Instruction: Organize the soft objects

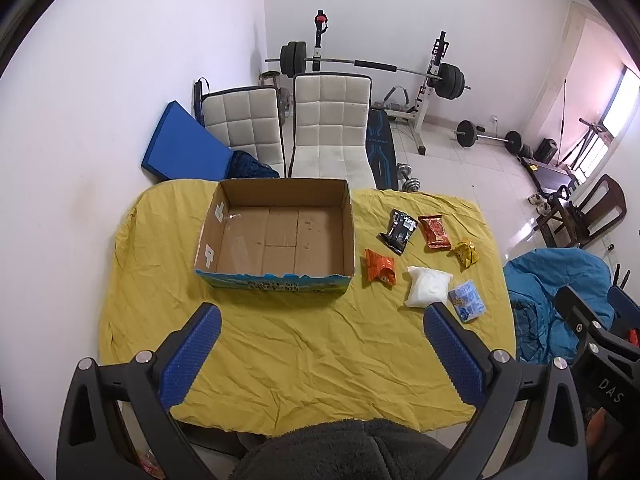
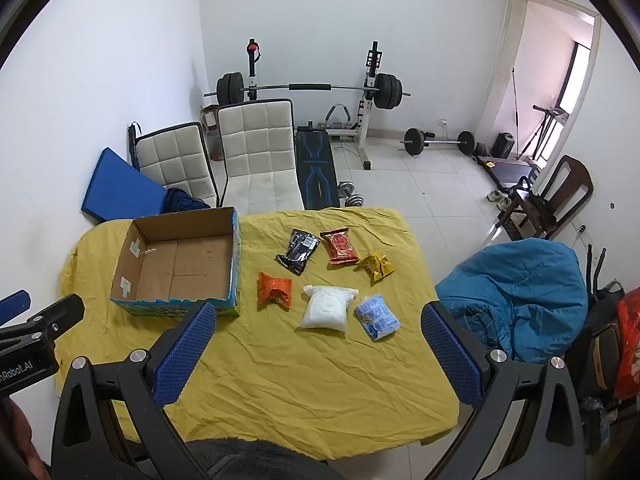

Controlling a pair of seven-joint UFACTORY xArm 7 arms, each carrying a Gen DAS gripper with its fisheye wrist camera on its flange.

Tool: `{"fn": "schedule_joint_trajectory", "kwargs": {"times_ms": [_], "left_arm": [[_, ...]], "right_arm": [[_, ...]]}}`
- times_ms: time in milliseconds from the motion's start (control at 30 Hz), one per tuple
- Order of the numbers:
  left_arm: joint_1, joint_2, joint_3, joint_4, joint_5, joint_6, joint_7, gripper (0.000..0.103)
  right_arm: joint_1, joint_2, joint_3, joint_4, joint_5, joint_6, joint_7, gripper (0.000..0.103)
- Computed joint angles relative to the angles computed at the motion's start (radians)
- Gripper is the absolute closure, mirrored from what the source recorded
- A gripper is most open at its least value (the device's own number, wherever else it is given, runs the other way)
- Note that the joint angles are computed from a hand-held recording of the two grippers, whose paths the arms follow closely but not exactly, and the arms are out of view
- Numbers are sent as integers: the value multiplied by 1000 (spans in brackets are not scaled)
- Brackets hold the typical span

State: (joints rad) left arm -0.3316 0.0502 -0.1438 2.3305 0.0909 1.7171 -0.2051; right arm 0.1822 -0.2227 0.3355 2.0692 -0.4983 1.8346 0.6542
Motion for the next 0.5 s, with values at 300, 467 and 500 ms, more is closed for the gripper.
{"fn": "schedule_joint_trajectory", "kwargs": {"times_ms": [300,467,500], "left_arm": [[3,1,5,7,1,-6,11,0],[2,6,4,18,2,-1,13,0],[0,15,2,32,6,5,10,0]], "right_arm": [[2,-5,-1,-2,-5,-1,-5,0],[15,24,20,36,-35,16,4,0],[18,24,20,36,-38,15,6,0]]}}
